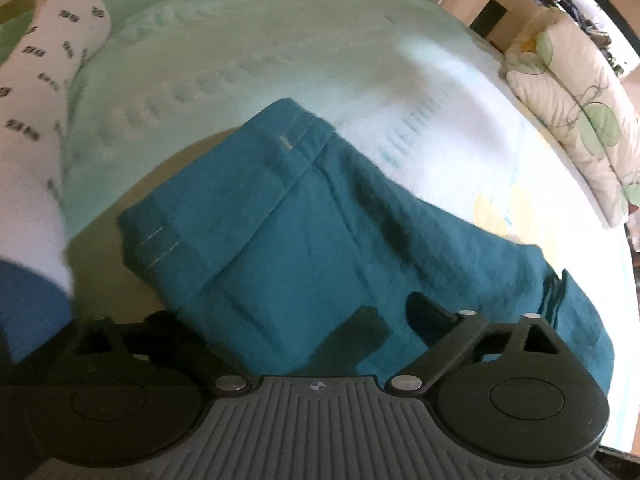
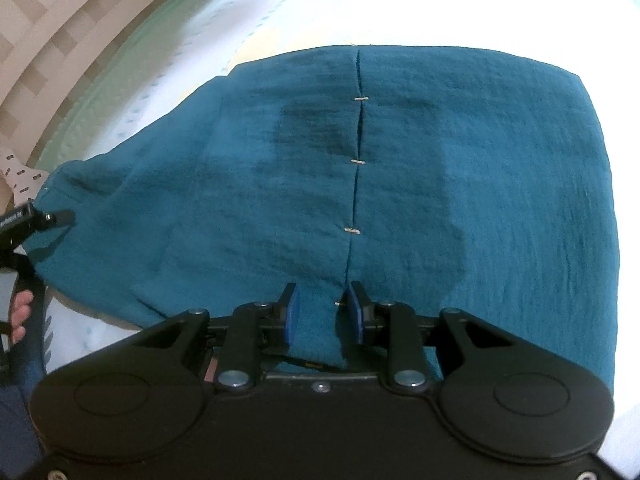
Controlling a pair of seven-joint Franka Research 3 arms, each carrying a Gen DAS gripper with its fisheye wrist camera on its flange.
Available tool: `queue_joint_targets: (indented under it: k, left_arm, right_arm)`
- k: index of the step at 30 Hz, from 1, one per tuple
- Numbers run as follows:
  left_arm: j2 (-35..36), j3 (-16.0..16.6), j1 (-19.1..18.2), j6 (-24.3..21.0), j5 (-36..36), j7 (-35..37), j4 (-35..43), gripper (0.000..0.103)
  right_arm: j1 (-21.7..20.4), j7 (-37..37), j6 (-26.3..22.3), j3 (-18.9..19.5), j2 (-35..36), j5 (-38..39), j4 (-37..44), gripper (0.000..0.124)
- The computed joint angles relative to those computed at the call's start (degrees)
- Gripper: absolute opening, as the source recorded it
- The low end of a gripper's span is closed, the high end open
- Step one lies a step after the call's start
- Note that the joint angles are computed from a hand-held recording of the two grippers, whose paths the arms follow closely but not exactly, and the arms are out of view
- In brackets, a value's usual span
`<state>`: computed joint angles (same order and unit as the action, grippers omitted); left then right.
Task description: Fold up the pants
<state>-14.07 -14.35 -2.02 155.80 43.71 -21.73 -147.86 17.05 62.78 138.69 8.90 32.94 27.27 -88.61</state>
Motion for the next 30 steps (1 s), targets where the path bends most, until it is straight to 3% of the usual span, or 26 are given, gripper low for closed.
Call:
queue_joint_targets:
  k: [3, 5, 7, 8, 10, 11, 16, 21, 23, 28, 30]
  left_arm:
    - [1.15, -0.09, -0.97, -3.99, -2.47, 1.9, 2.03, 0.095]
    - [2.36, -0.95, -1.71, -9.43, -3.53, 0.43, 4.41, 0.079]
    - [3.54, -0.9, -3.43, -15.82, -6.1, 2.3, 7.19, 0.058]
    - [3.88, -0.67, -4.0, -17.29, -6.48, 2.86, 7.96, 0.052]
    - [3.01, -0.38, -4.58, -17.34, -5.05, 1.88, 7.51, 0.016]
    - [2.19, -0.11, -4.62, -16.04, -4.33, 0.89, 6.74, 0.012]
    - [1.57, -0.49, -4.81, -18.22, -1.75, 1.1, 8.45, 0.007]
    - [1.07, -1.01, -5.59, -21.51, 0.85, 2.45, 11.23, 0.006]
    - [1.24, -1.35, -5.92, -23.01, 1.75, 3.28, 12.88, 0.006]
    - [4.69, -3.44, -8.05, -29.41, 7.32, 8.7, 21.98, 0.006]
    - [7.32, -4.21, -9.66, -31.91, 10.61, 11.43, 27.0, 0.006]
  right_arm:
    - [0.05, 0.13, 0.11, 0.0, 0.2, 0.03, 0.14, 0.038]
    - [-0.02, 0.46, -0.01, 0.05, 0.17, 0.31, 0.22, 0.038]
    - [-0.16, 0.63, 0.71, 0.23, -0.43, 0.98, -0.28, 0.04]
    - [-0.32, -0.29, 2.71, 0.75, -1.33, 1.93, -1.53, 0.04]
    - [-1.33, -4.15, 5.09, 2.66, -2.8, 4.76, -3.2, 0.04]
    - [-1.79, -6.38, 5.66, 3.79, -3.32, 6.54, -3.69, 0.04]
    - [-0.35, -12.18, 3.57, 5.38, -3.71, 9.98, -3.78, 0.036]
    - [3.37, -10.0, 2.8, 2.98, -4.33, 6.13, -7.02, 0.031]
    - [2.43, -13.31, 6.49, 4.35, -5.49, 9.02, -10.17, 0.031]
    - [-0.34, -14.43, 2.86, 4.75, -5.67, 14.1, -8.41, 0.031]
    - [-1.29, -14.95, 4.0, 4.19, -6.59, 16.12, -9.0, 0.031]
